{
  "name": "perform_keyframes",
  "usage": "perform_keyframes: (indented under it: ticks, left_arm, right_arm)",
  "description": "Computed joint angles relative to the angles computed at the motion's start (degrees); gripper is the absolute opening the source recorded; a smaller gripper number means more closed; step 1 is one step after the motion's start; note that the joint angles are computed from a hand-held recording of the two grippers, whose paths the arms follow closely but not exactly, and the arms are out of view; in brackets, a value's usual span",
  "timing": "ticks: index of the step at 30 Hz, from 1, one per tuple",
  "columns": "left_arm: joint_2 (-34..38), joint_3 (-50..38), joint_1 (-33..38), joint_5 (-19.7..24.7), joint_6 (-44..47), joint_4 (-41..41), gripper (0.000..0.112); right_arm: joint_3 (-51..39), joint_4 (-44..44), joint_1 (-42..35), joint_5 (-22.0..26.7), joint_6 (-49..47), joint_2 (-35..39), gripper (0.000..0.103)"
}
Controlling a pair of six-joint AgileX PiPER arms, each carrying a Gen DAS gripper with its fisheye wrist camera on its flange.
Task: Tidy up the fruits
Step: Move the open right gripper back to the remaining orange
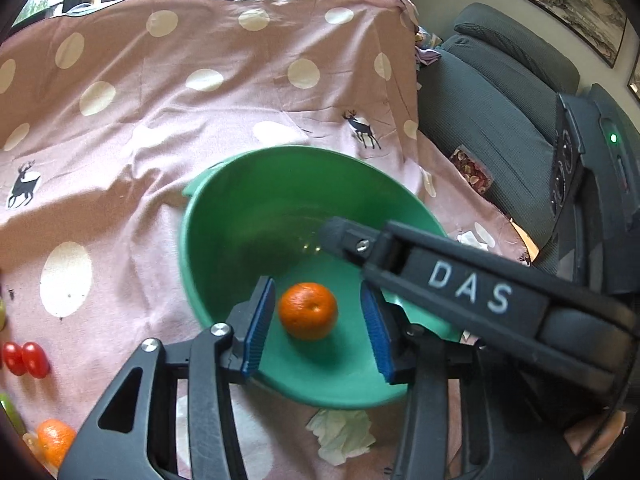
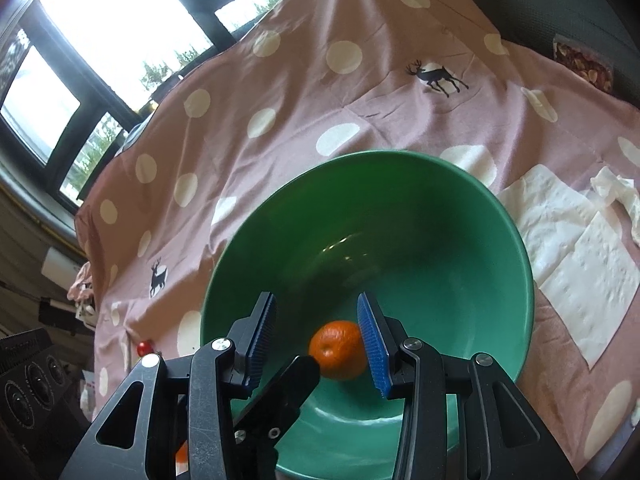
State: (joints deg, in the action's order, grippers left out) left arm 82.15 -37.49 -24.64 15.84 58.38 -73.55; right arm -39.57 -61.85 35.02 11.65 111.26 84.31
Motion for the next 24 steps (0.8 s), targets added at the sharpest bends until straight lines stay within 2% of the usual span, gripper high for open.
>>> perform_keyframes:
  ticks: [1,4,6,9,11,13,16,18,20,24]
  left_arm:
    - [-0.61,0.18,0.79,0.55,-1.71,1.77,0.045]
    - [-4.07,1.33,4.13,2.48,-6.61,6.91,0.045]
    - [-7.36,2.49,7.15,4.03,-8.87,9.39,0.047]
    - [-13.03,4.3,11.04,4.11,-21.61,20.98,0.058]
    - [-16.84,5.57,13.46,4.42,-32.57,31.79,0.059]
    - [-20.16,7.06,17.13,5.85,-37.95,37.7,0.06]
    - [-24.64,10.76,26.69,9.42,-32.57,34.4,0.062]
    - [-26.15,13.2,37.03,13.9,-22.82,27.15,0.062]
    - [-27.01,15.02,46.74,18.13,-17.06,24.51,0.062]
    - [-26.59,16.06,56.27,19.89,-12.52,25.13,0.062]
  right_arm:
    - [-0.01,-2.84,0.57,1.46,3.26,0.03,0.045]
    - [-1.64,-2.69,3.32,9.35,4.55,1.16,0.051]
    - [-2.25,-3.88,4.6,12.53,5.69,1.72,0.051]
    - [-1.84,-6.76,4.63,12.74,7.53,1.75,0.051]
    - [-2.04,-8.32,4.93,13.24,8.68,2.27,0.051]
    - [-3.02,-7.41,5.41,14.29,7.14,3.38,0.051]
    - [-5.29,-5.03,6.85,17.73,4.21,5.65,0.051]
    - [-6.84,-3.27,7.67,20.0,1.97,7.14,0.051]
    - [-8.25,-0.71,7.61,21.26,-0.63,8.56,0.051]
    - [-9.98,1.13,8.92,25.29,-2.98,10.45,0.051]
